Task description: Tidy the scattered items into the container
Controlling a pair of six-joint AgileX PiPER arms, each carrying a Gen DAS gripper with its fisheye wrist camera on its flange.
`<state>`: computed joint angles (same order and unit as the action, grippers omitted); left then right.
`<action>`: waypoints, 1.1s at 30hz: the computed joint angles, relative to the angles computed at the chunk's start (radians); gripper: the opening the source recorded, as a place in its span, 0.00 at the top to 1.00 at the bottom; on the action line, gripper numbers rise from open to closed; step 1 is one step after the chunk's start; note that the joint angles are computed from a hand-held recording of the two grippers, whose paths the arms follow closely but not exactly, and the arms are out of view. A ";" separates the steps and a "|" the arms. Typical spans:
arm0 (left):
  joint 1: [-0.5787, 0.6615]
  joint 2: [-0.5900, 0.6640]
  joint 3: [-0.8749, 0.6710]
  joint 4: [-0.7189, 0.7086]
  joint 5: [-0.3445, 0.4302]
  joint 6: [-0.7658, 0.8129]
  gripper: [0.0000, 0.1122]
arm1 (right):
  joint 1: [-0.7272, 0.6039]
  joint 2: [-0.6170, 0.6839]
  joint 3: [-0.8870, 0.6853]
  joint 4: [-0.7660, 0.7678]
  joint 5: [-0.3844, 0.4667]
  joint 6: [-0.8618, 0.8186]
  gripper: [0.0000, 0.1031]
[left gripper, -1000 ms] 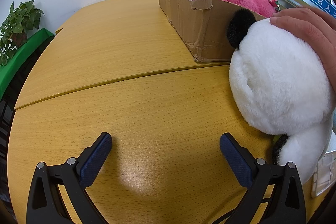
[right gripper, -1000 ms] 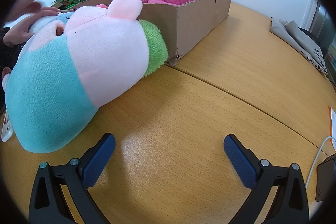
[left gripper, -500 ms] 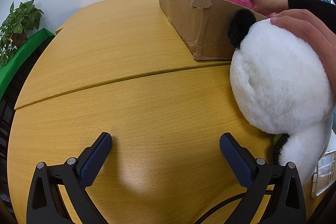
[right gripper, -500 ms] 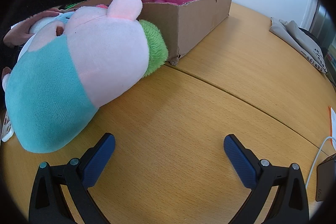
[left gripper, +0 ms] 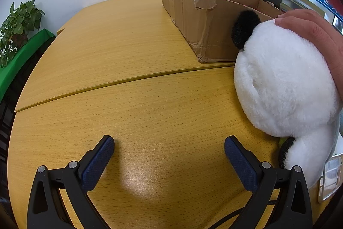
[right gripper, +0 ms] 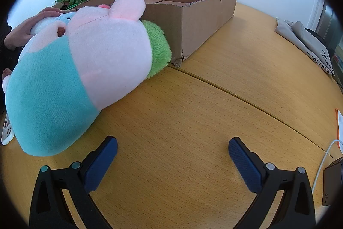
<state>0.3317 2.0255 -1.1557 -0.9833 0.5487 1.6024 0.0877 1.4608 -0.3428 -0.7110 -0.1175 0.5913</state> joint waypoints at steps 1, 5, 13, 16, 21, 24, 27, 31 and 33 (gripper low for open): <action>0.000 0.000 -0.001 0.000 0.000 -0.001 0.08 | -0.001 0.001 -0.001 -0.006 0.000 0.006 0.00; 0.000 0.000 0.000 0.000 0.000 0.000 0.08 | -0.002 0.001 -0.002 -0.010 0.000 0.009 0.00; 0.001 -0.002 0.005 -0.003 -0.001 0.004 0.08 | 0.002 -0.002 0.002 0.004 0.001 -0.002 0.00; 0.001 -0.003 0.006 -0.005 -0.002 0.006 0.08 | 0.001 -0.001 0.001 0.004 0.001 -0.002 0.00; 0.001 -0.003 0.007 -0.005 -0.002 0.007 0.08 | 0.001 -0.002 0.002 0.004 0.001 -0.002 0.00; 0.001 -0.003 0.007 -0.005 -0.002 0.007 0.08 | 0.001 -0.001 0.001 0.009 0.001 -0.007 0.00; 0.001 -0.003 0.006 -0.005 -0.002 0.005 0.08 | 0.004 -0.003 0.004 0.023 0.001 -0.020 0.00; 0.002 -0.004 0.007 -0.005 -0.001 0.006 0.08 | 0.000 0.000 0.000 0.003 0.001 -0.002 0.00; 0.002 -0.004 0.007 -0.005 -0.001 0.006 0.08 | 0.000 0.000 0.001 0.006 0.001 -0.005 0.00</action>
